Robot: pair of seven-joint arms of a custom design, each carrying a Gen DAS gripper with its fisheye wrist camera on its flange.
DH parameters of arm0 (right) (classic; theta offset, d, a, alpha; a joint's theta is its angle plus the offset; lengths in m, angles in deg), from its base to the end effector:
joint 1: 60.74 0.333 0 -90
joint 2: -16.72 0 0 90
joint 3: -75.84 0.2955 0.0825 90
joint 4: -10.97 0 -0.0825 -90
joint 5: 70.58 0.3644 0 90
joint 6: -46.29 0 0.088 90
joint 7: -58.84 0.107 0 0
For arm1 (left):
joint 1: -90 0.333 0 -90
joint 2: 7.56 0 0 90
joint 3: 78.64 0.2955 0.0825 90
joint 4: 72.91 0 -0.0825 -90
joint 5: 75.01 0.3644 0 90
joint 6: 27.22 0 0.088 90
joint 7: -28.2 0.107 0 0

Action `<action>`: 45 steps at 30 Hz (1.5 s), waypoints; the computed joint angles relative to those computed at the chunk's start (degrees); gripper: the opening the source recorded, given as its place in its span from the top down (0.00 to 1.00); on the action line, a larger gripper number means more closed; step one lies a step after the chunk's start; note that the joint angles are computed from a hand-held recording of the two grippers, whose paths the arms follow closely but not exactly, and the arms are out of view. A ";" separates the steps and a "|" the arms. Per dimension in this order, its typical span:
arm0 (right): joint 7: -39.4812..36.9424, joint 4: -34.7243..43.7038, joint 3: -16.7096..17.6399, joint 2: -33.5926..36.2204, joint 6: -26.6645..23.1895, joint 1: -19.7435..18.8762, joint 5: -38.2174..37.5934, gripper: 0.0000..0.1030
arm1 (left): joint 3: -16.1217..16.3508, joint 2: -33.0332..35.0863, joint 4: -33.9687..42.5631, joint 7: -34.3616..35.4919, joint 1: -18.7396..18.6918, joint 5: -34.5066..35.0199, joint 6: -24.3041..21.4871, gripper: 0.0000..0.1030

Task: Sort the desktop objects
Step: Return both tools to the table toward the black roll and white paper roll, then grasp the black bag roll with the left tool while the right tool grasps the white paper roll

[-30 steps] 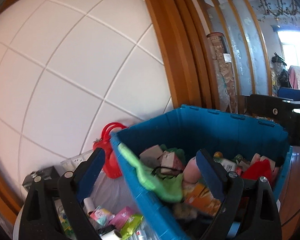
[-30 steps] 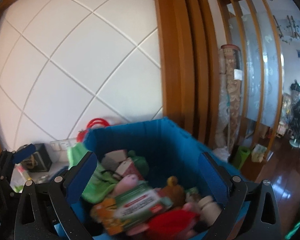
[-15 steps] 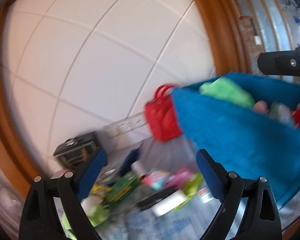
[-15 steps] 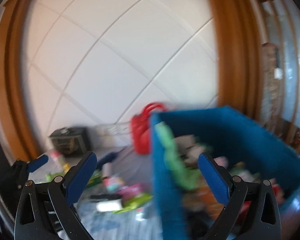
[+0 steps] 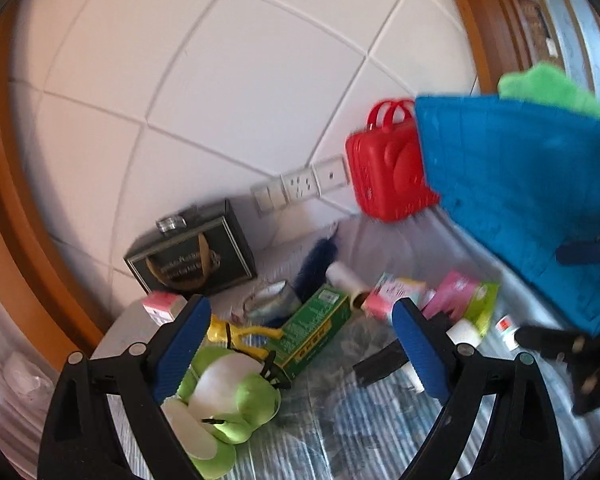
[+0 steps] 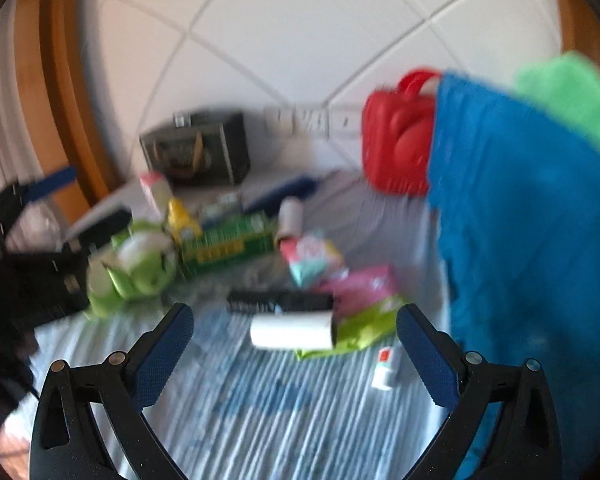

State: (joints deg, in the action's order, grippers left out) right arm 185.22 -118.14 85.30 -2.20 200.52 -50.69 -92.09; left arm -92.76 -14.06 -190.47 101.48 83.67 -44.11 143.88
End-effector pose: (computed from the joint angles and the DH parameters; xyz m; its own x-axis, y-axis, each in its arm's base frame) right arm 0.4558 0.1831 0.5700 0.0140 -0.9987 -0.0485 -0.6851 0.0258 -0.7280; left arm 0.5026 -0.2328 0.5925 -0.3796 -0.8837 -0.2738 -0.3644 0.4149 -0.8337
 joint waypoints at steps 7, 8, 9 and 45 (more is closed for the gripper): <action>-8.68 4.11 -3.18 13.43 2.88 2.34 2.79 0.00 | 2.37 8.40 4.24 8.68 -2.55 -7.58 -2.38 0.10; -10.36 4.91 -3.70 15.21 3.24 2.83 4.07 0.00 | 2.49 9.68 5.07 10.56 -2.81 -8.88 -3.02 0.10; -11.86 5.96 -4.13 17.01 3.24 3.18 4.83 0.00 | 2.61 10.30 5.42 12.07 -3.05 -10.04 -3.40 0.10; -22.84 -4.23 -6.71 9.76 3.79 2.22 20.83 0.11 | -6.84 29.00 28.24 80.24 0.82 -56.70 -46.26 0.10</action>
State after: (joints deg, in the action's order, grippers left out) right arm 162.37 -122.38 78.59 7.56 204.30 -48.47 -71.26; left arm -99.60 14.93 -162.23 181.71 84.48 -100.81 97.62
